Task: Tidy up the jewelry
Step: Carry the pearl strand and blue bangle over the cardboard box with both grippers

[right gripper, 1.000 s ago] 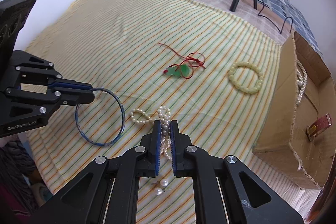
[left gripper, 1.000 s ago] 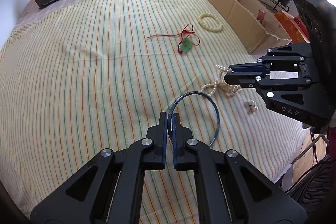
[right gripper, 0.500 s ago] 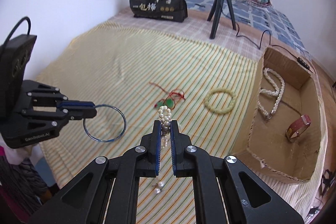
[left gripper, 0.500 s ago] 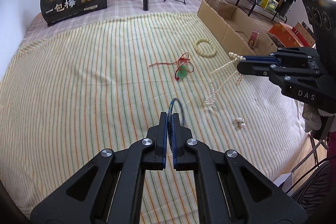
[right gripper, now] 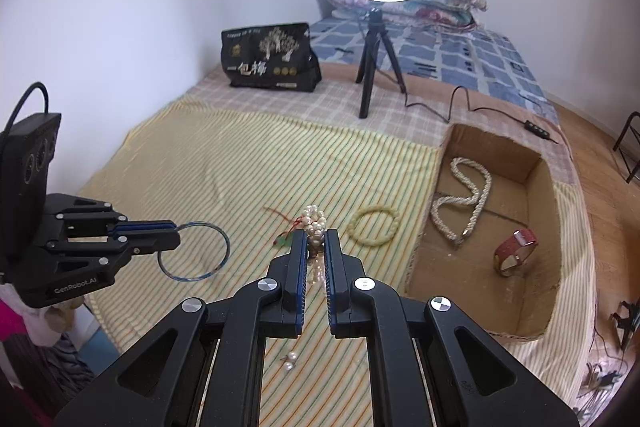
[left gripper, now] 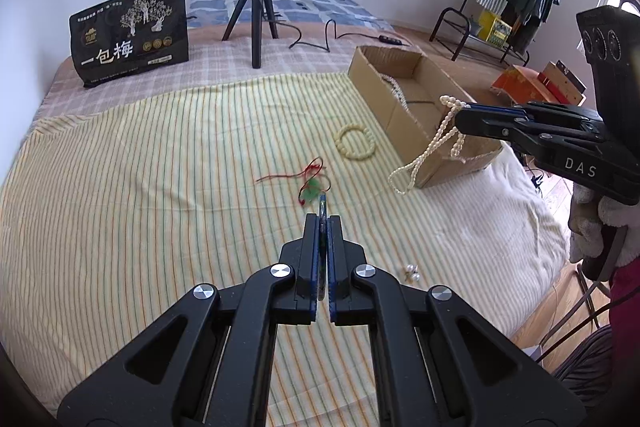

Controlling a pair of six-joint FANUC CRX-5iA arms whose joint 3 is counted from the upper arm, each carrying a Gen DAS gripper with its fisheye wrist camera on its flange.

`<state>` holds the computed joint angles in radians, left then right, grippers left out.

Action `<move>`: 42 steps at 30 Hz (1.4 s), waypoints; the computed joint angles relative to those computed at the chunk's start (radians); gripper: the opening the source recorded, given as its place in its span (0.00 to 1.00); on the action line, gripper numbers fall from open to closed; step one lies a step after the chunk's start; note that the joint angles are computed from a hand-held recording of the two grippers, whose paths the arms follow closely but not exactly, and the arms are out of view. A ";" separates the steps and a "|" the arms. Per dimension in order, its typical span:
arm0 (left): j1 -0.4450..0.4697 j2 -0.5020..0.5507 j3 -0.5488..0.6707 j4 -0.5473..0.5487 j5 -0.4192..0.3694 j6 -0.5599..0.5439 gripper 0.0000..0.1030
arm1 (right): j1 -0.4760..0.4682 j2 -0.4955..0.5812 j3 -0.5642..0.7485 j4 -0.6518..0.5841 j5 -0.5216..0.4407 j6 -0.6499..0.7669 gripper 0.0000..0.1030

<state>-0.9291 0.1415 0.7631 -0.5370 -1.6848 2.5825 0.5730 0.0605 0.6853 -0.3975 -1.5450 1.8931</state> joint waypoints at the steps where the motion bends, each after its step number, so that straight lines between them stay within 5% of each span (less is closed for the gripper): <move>1: -0.002 0.007 0.014 -0.005 -0.001 -0.006 0.01 | -0.011 0.001 0.007 -0.006 0.005 -0.005 0.07; 18: 0.032 0.166 0.301 -0.023 0.033 -0.138 0.01 | -0.163 0.033 0.075 -0.035 0.080 -0.074 0.07; 42: 0.151 0.445 0.606 0.160 0.068 -0.265 0.01 | -0.232 0.105 0.056 0.082 0.072 -0.105 0.07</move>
<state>-0.7778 0.5863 1.3690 -0.3768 -1.6165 2.3179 0.3407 0.1658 0.7413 -0.3159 -1.4729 1.7884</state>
